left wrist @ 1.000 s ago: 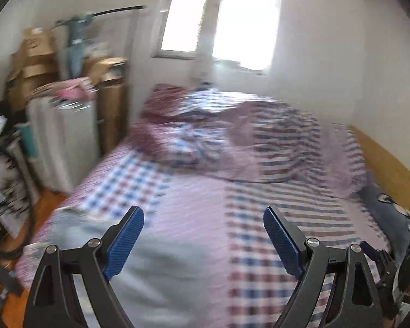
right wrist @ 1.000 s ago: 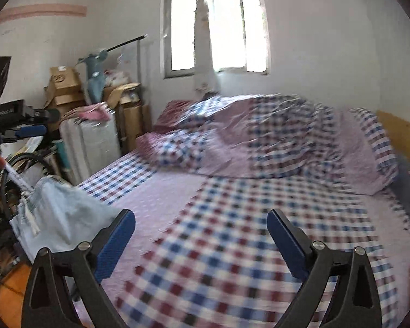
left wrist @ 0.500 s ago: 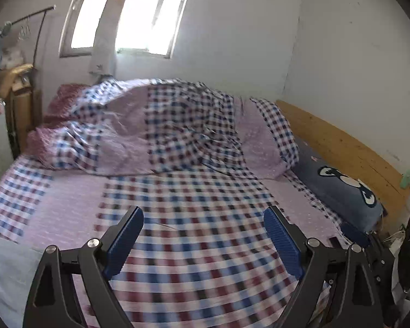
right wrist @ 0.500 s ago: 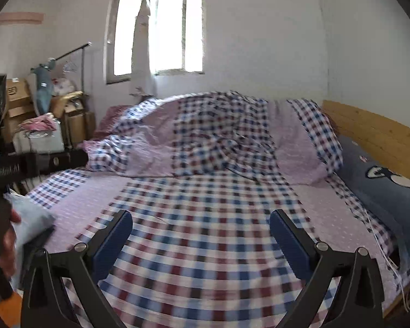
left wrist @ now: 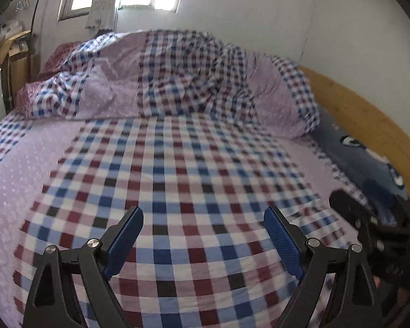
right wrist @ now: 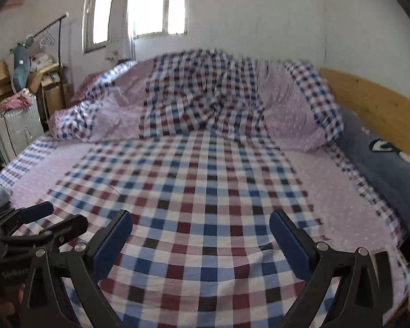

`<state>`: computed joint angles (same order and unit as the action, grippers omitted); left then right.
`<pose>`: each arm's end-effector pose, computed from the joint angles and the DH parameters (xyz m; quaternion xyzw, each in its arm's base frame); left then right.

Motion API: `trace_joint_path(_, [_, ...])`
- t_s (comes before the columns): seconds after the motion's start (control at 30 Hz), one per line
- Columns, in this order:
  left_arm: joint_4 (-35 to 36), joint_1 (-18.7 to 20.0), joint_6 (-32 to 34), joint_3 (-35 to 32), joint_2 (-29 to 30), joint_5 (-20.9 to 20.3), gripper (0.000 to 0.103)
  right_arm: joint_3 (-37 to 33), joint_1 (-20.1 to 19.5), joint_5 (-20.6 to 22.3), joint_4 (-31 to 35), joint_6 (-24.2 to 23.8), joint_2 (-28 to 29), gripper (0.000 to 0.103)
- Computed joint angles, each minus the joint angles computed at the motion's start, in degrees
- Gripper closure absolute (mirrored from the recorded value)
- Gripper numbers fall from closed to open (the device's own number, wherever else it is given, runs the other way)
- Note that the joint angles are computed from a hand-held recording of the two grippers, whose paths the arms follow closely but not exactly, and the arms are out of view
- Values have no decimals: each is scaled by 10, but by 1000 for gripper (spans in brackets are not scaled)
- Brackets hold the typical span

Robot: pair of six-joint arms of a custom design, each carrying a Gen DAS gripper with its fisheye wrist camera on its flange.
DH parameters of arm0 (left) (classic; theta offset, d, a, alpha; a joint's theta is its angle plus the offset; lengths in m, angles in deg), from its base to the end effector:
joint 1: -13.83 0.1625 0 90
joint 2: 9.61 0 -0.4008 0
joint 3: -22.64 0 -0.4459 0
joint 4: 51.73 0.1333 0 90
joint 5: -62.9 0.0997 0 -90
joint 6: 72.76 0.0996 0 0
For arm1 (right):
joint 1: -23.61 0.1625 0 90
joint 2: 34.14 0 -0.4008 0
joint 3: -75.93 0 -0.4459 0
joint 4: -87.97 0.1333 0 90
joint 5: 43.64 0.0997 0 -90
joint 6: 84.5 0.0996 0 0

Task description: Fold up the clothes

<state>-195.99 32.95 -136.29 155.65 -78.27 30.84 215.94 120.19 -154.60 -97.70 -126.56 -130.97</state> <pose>-0.3329 -0.3458 0.0643 0.0984 0.8670 -0.4150 0.2579 0.1442 -0.3981 0.2778 0.2899 -0.8368 0.3644 0.2879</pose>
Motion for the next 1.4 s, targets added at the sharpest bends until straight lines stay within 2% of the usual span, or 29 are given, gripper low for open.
trace_joint_path(0.17, [-54, 37, 6, -6, 57, -3, 10, -19, -46, 15, -34, -12, 66, 0])
trace_joint_path(0.3, [-93, 61, 22, -12, 89, -7, 10, -39, -69, 23, -34, -1, 103, 0])
trace_joint_path(0.4, [-120, 80, 32, -22, 104, -14, 10, -40, -80, 25, -60, -31, 124, 1])
trace_joint_path(0.5, [-135, 87, 40, -28, 118, -9, 10, -43, -93, 28, -67, -41, 132, 0])
trace_joint_path(0.63, [-113, 98, 35, -43, 134, -15, 10, -47, -104, 29, -62, -39, 136, 1])
trace_joint_path(0.8, [-10, 99, -2, -69, 148, 3, 10, -46, -112, 31, -65, -51, 142, 1])
trace_joint_path(0.93, [34, 105, -17, -83, 164, 2, 10, -47, -115, 18, -74, -63, 162, 0])
trace_joint_path(1.07, [44, 105, -17, -88, 173, 13, 8, -53, -120, 11, -63, -64, 174, 0])
trace_joint_path(1.23, [47, 107, -24, -89, 177, 14, 4, -70, -131, 13, -15, -37, 179, 0])
trace_joint_path(1.4, [81, 112, -38, -99, 178, 16, 0, -70, -133, 12, -21, -30, 184, 0])
